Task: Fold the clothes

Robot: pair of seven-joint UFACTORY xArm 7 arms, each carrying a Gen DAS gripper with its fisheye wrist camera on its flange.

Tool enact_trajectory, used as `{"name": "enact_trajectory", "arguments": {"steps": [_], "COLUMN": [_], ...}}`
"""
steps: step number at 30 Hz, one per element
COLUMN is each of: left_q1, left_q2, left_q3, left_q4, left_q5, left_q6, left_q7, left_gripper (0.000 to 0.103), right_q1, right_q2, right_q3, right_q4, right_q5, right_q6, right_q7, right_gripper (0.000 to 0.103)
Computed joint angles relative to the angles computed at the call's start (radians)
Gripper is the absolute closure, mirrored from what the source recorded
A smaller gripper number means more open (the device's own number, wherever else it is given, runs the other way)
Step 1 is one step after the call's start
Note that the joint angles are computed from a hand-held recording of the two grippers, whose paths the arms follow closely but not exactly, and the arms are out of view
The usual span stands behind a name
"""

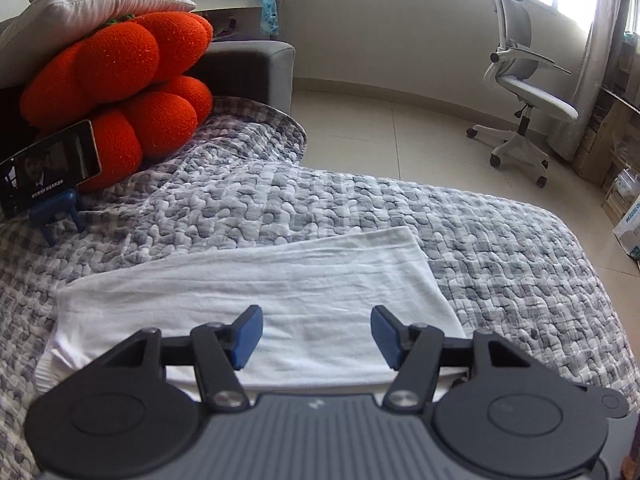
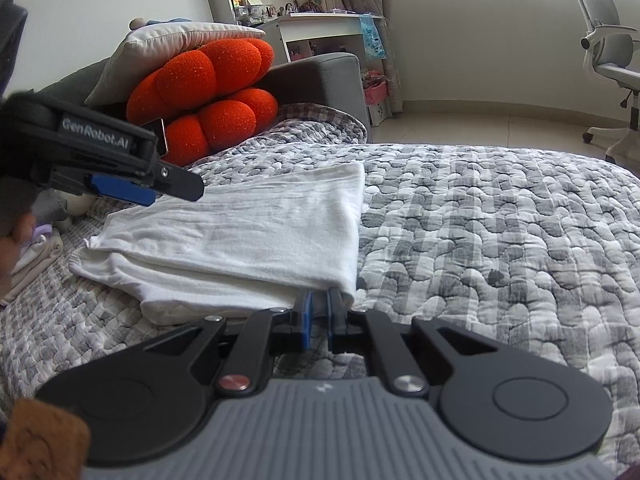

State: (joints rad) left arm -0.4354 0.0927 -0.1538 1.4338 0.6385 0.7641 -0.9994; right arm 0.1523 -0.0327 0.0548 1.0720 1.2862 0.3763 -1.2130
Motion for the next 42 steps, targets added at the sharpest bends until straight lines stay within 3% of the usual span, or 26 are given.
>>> {"name": "enact_trajectory", "arguments": {"steps": [2, 4, 7, 10, 14, 16, 19, 23, 31, 35, 40, 42], "left_q1": [0.017, 0.035, 0.034, 0.052, 0.052, 0.056, 0.073, 0.072, 0.066, 0.072, 0.076, 0.075], "left_q2": [0.027, 0.023, 0.035, 0.046, 0.065, 0.069, 0.069, 0.070, 0.060, 0.055, 0.056, 0.056], "left_q3": [0.003, 0.016, 0.028, 0.032, 0.044, 0.048, 0.046, 0.047, 0.045, 0.044, 0.042, 0.042], "left_q4": [0.024, 0.006, 0.022, 0.025, 0.042, 0.042, 0.033, 0.031, 0.000, -0.012, -0.014, -0.014], "left_q5": [-0.105, -0.148, -0.114, -0.181, -0.190, -0.207, -0.272, -0.279, -0.264, -0.280, -0.301, -0.302], "left_q6": [0.022, -0.051, -0.045, -0.069, -0.056, -0.059, -0.085, -0.082, -0.102, -0.115, -0.121, -0.118], "left_q7": [0.043, 0.036, 0.033, 0.069, 0.069, 0.065, 0.092, 0.126, 0.174, 0.193, 0.213, 0.220], "left_gripper": [0.045, 0.045, 0.044, 0.044, 0.044, 0.044, 0.044, 0.044, 0.044, 0.044, 0.043, 0.043], "right_q1": [-0.001, -0.004, -0.001, 0.008, 0.003, -0.009, -0.016, -0.030, -0.064, -0.083, -0.046, -0.049], "right_q2": [0.005, 0.007, 0.003, -0.002, 0.000, -0.003, -0.008, 0.029, 0.239, 0.368, 0.471, 0.514], "right_q3": [-0.001, -0.001, 0.005, 0.010, 0.000, -0.011, -0.014, -0.020, 0.051, 0.082, 0.080, 0.084], "right_q4": [0.005, 0.008, 0.002, -0.005, 0.003, 0.011, 0.031, 0.126, 0.387, 0.548, 0.672, 0.719], "right_q5": [-0.001, -0.001, -0.008, -0.021, -0.038, -0.072, -0.096, -0.085, -0.293, -0.405, -0.637, -0.683], "right_q6": [0.004, 0.010, -0.009, -0.040, -0.007, 0.038, 0.022, 0.067, 0.165, 0.236, 0.220, 0.218], "right_q7": [0.004, 0.007, 0.004, 0.009, 0.044, 0.096, 0.128, 0.149, 0.283, 0.408, 0.523, 0.575], "right_gripper": [0.097, 0.097, 0.097, 0.097, 0.095, 0.087, 0.083, 0.082, 0.082, 0.082, 0.082, 0.085]}}
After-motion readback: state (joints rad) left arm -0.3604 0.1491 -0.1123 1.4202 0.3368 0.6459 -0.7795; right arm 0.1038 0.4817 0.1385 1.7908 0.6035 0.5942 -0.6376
